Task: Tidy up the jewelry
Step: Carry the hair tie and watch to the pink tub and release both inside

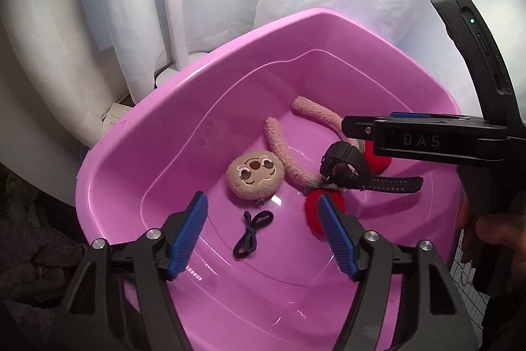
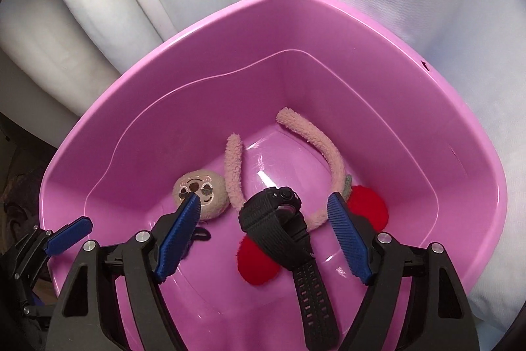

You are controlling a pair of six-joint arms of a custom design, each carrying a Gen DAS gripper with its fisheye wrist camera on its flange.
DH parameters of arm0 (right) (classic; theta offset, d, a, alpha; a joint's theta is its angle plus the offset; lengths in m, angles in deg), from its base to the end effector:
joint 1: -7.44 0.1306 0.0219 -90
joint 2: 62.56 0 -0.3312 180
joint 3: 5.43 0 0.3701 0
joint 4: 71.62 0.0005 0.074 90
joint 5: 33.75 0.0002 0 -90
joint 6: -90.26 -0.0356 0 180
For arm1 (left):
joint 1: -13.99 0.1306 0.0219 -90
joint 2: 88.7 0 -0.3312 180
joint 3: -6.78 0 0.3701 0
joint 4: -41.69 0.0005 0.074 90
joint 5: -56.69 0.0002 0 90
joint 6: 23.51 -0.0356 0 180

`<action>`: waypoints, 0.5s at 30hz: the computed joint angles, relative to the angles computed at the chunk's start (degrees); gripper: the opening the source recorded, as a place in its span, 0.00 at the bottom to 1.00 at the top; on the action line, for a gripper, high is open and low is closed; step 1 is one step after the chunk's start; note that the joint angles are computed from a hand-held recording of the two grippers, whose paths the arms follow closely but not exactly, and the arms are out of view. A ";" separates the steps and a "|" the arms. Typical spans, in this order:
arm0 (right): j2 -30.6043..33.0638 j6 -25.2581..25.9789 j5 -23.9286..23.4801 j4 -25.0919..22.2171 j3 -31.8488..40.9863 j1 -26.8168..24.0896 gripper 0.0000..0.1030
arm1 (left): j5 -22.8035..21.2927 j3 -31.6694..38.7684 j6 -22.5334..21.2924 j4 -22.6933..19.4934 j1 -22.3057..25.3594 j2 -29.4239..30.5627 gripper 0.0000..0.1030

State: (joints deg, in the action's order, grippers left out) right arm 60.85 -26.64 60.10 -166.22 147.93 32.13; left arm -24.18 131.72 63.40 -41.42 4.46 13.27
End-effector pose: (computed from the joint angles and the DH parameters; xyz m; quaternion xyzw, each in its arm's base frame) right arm 0.5206 0.2362 0.4928 0.0262 0.9748 0.0659 0.2117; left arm 0.4778 -0.0864 0.5043 0.1262 0.9551 -0.0912 0.2521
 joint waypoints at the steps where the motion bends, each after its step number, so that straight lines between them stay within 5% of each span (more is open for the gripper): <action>1: 0.56 0.25 1.04 -0.75 1.09 0.18 0.75 | 0.62 -0.66 0.48 0.92 0.21 -0.65 0.89; 15: -1.56 0.26 2.14 -0.88 -0.49 0.93 0.75 | 0.48 -1.71 1.95 1.39 1.04 -2.42 0.89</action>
State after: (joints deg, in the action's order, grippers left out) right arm 59.29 -26.38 62.23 -167.10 147.45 33.07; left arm -23.70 130.01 65.36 -40.03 5.50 10.84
